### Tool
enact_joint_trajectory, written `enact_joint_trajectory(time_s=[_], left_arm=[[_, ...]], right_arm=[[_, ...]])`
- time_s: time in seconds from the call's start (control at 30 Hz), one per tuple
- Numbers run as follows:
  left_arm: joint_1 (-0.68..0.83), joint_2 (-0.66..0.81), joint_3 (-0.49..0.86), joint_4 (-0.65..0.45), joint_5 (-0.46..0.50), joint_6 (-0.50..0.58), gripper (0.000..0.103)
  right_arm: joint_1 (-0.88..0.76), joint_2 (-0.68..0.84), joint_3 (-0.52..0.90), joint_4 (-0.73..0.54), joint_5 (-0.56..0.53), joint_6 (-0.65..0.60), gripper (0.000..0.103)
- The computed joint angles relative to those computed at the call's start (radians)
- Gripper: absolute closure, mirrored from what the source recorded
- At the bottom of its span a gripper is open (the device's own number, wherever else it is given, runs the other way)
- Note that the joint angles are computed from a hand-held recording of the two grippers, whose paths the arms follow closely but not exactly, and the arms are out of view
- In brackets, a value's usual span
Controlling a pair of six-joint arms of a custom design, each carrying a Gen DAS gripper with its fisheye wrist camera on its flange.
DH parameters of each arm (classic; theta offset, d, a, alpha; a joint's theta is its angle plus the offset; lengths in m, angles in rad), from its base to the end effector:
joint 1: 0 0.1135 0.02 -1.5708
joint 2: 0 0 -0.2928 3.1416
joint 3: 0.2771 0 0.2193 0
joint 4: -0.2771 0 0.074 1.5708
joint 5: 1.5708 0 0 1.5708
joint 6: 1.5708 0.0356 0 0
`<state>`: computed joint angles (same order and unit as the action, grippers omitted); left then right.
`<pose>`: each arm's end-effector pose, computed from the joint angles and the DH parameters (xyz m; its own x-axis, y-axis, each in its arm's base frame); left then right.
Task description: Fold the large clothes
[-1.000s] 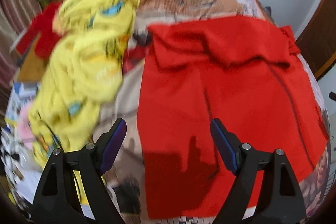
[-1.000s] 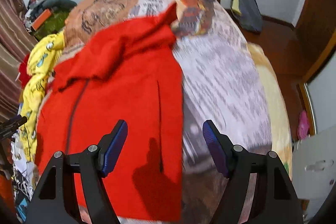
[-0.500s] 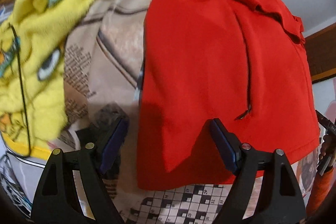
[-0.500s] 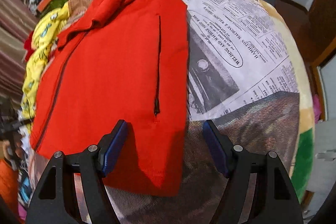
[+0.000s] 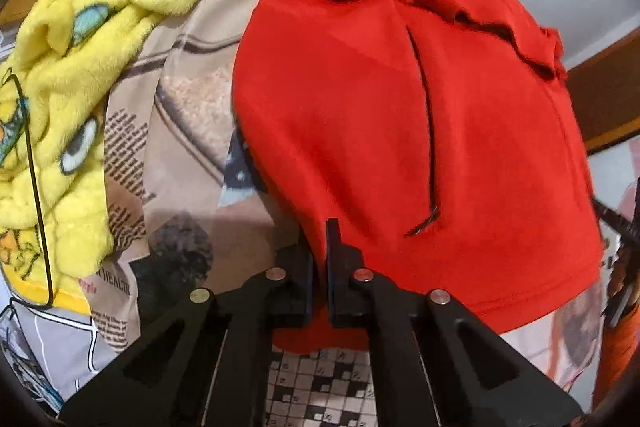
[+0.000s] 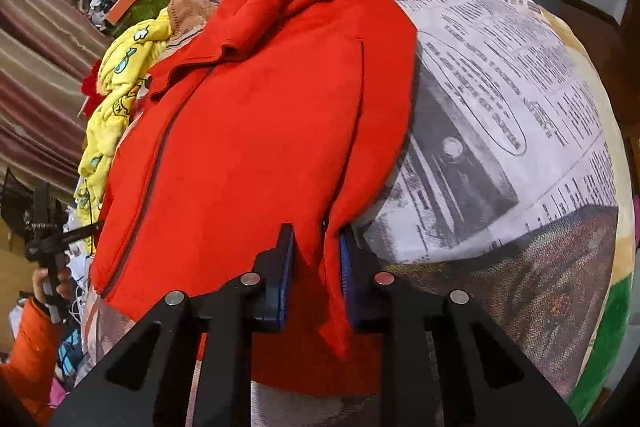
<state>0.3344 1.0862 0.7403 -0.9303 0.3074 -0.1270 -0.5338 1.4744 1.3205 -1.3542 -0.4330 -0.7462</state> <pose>0.1298 0.0337 0.2542 -0.8675 -0.4292 -0.2513 -0.3425 0.8819 -0.3240 0.1937 -0.0971 0.3258 -0.9290 -0.1667 -0.3303 -0.2607 0.9283 0.2650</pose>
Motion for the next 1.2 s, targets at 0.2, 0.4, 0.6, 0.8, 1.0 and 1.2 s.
enact_joint_trajectory(time_s=[0.2,0.4,0.6,0.8,1.0,1.2], left_arm=[[-0.026,-0.005,0.170,-0.035,0.006,-0.029,0.101],[-0.034,0.078,0.444,-0.054,0.015,-0.046,0.101],[0.012,0.219,0.674,-0.010,0.010,-0.027,0.101],[0.012,0.414,0.803,0.101,-0.086,-0.075,0.102],[-0.020,0.651,0.951,0.170,-0.200,-0.097,0.102],[-0.064,0.860,1.043,0.183,-0.306,-0.092,0.102]], right_arm=[[0.039,-0.017,0.056,-0.009,-0.043,0.004,0.087],[0.087,0.022,0.218,-0.036,-0.120,0.053,0.087],[0.212,0.093,0.374,0.053,-0.103,0.195,0.087],[0.319,0.255,0.597,0.136,-0.046,0.352,0.087],[0.414,0.480,0.858,0.159,0.064,0.458,0.088],[0.417,0.639,0.998,0.193,0.160,0.536,0.097]])
